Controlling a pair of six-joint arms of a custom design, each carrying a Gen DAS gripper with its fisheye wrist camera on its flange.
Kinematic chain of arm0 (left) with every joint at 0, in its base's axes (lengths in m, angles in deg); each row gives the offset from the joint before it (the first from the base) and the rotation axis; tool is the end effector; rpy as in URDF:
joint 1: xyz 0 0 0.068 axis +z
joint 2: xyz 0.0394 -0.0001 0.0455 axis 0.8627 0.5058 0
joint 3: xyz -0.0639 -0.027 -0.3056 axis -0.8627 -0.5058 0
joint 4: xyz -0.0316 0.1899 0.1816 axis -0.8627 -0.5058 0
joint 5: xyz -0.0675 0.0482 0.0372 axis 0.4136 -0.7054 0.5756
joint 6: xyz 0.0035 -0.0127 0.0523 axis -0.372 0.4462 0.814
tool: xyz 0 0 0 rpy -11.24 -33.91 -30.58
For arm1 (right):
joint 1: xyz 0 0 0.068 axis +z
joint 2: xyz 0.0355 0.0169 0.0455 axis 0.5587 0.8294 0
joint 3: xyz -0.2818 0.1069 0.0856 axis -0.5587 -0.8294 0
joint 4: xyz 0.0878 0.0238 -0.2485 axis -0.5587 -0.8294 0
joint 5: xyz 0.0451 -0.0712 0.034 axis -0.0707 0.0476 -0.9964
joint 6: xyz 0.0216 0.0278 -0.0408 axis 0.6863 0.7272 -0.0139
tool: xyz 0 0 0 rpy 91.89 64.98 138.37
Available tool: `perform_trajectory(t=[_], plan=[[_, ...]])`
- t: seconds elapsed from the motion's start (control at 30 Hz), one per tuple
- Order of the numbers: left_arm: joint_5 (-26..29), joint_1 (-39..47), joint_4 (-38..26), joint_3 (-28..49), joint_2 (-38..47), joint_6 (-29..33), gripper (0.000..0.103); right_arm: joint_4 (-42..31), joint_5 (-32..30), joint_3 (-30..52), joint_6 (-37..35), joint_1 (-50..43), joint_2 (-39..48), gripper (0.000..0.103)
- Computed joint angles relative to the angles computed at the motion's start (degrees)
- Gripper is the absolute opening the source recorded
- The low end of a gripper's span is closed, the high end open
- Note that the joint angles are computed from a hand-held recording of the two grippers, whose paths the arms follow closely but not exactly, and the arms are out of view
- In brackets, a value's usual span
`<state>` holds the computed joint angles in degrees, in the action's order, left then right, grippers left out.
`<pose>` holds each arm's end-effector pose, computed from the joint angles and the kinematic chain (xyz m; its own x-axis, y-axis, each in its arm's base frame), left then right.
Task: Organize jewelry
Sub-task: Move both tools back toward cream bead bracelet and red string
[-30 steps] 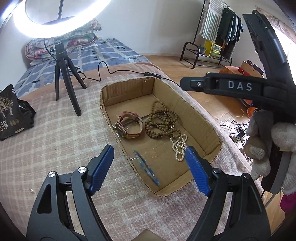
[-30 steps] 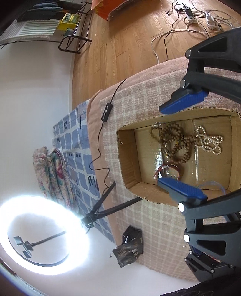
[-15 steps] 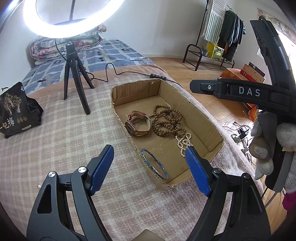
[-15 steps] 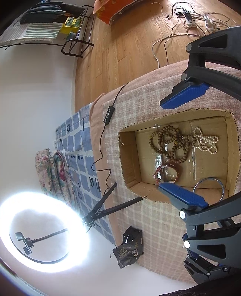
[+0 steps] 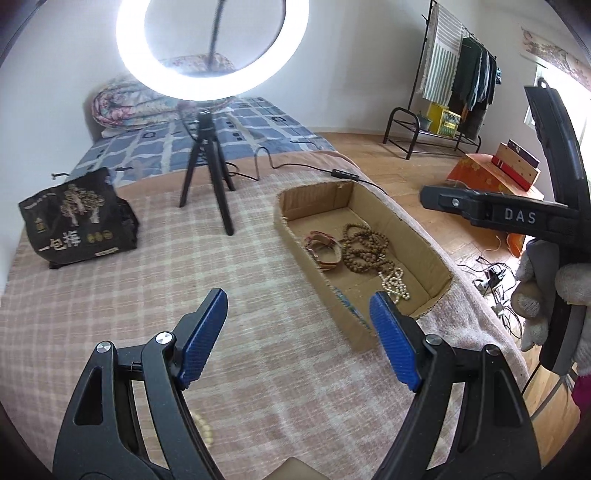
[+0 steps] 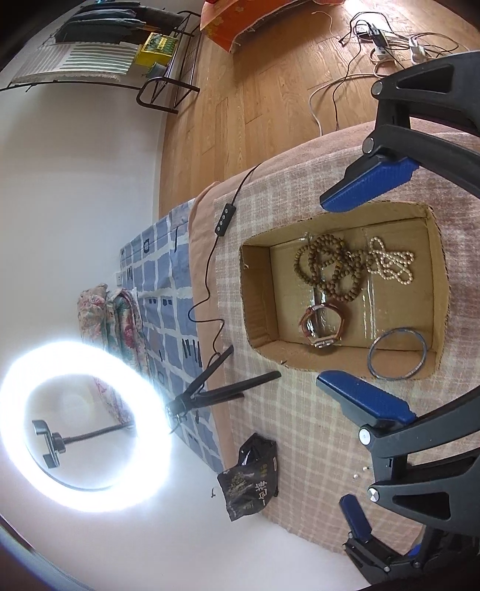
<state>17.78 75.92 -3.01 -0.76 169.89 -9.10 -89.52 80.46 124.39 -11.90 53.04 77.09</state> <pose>0.2466 0.0576 0.1860 -0.6971 0.0402 -0.7159 0.1765 0.9773 -0.1170 0.3170 0.1097 0.2136 -0.7325 -0.1008 -0.6733 -0.2251 0.9692 0.0997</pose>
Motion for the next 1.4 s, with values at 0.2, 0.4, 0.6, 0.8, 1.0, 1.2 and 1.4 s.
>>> perform_trajectory(t=[0.2, 0.4, 0.6, 0.8, 1.0, 1.2, 1.4], plan=[[5.39, 12.48, -6.15, 1.14, -3.64, 8.23, 0.082, 0.14, 1.47, -2.41, 0.95, 3.85, -4.04, 0.091], [12.33, 28.03, -12.98, 4.42, -2.79, 18.23, 0.082, 2.83, 3.83, -5.77, 2.13, 9.19, -7.78, 0.103], [16.96, 40.88, -16.8, 6.94, 1.48, 28.68, 0.082, 1.4, 6.54, -5.79, 2.56, 15.78, -8.18, 0.103], [17.61, 48.87, -19.25, 8.25, 7.36, 37.16, 0.082, -0.57, 6.57, -4.18, 4.48, 21.41, -4.85, 0.103], [18.07, 53.89, -20.73, 7.86, 12.96, 44.73, 0.079, 0.42, 5.85, -2.97, 5.3, 25.89, 0.75, 0.103], [15.26, 54.65, -21.16, 5.94, 18.07, 52.66, 0.06, 1.99, 4.04, -1.08, 5.66, 29.33, 7.14, 0.097], [12.45, 52.96, -18.71, 3.57, 22.39, 55.73, 0.056, 2.54, 0.63, 1.79, 5.74, 31.07, 13.62, 0.088]])
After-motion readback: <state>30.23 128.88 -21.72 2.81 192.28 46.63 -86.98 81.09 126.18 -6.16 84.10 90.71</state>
